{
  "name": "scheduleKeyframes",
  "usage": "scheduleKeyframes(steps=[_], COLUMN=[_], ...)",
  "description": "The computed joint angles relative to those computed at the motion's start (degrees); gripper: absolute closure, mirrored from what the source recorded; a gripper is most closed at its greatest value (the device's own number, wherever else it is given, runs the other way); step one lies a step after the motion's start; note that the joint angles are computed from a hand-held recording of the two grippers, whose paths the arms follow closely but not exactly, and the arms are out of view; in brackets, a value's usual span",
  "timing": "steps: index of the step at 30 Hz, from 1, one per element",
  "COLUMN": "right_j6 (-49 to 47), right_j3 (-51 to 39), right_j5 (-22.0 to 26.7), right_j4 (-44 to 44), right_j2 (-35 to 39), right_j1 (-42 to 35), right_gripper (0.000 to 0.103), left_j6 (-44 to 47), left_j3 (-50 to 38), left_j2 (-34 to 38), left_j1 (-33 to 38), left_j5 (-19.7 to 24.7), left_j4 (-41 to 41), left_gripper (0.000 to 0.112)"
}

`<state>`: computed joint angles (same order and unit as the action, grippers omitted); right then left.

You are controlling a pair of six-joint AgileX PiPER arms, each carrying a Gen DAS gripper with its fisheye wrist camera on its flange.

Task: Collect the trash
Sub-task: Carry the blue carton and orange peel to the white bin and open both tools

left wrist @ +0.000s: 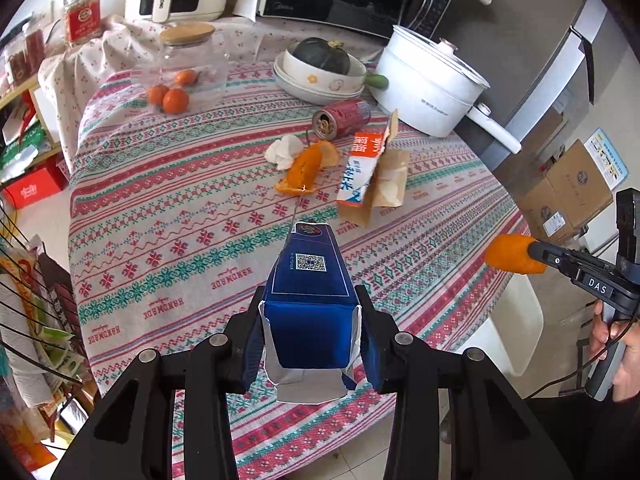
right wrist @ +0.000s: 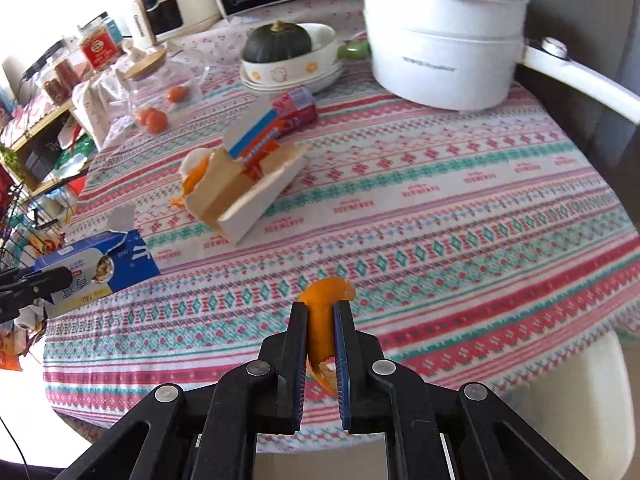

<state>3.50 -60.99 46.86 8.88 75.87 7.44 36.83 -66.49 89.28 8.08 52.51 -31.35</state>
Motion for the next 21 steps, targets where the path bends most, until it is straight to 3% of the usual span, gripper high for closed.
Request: scheduleKeyframes(steps=[4,12,16,21], right_j6=[-4.52,-10.93,-13.51,-17.21], right_j3=[1.46,3.00,3.88,5.48], right_j5=[1.83,4.08,5.22,6.81], right_j4=[5.03,11.89,12.79,13.91], right_j2=[-2.36,-5.28,-6.74,-8.61], right_j1=[-5.04,-10.98,-12.98,-17.81], right_gripper=[0.093,0.092,0.092,0.092], left_j6=[-3.28,-10.84,-15.14,-16.96], left_j3=[1.76,8.10,9.71,8.71], left_j2=[-2.76,-4.60,-4.95,-4.04], left_j1=[-4.61,-16.68,-24.48,-29.54], left_j5=[-1.01,-8.27,-13.15,-14.91], left_j4=[0.03,-2.74,1.98,3.40], left_gripper=[0.070,0.070,0.070,0.070])
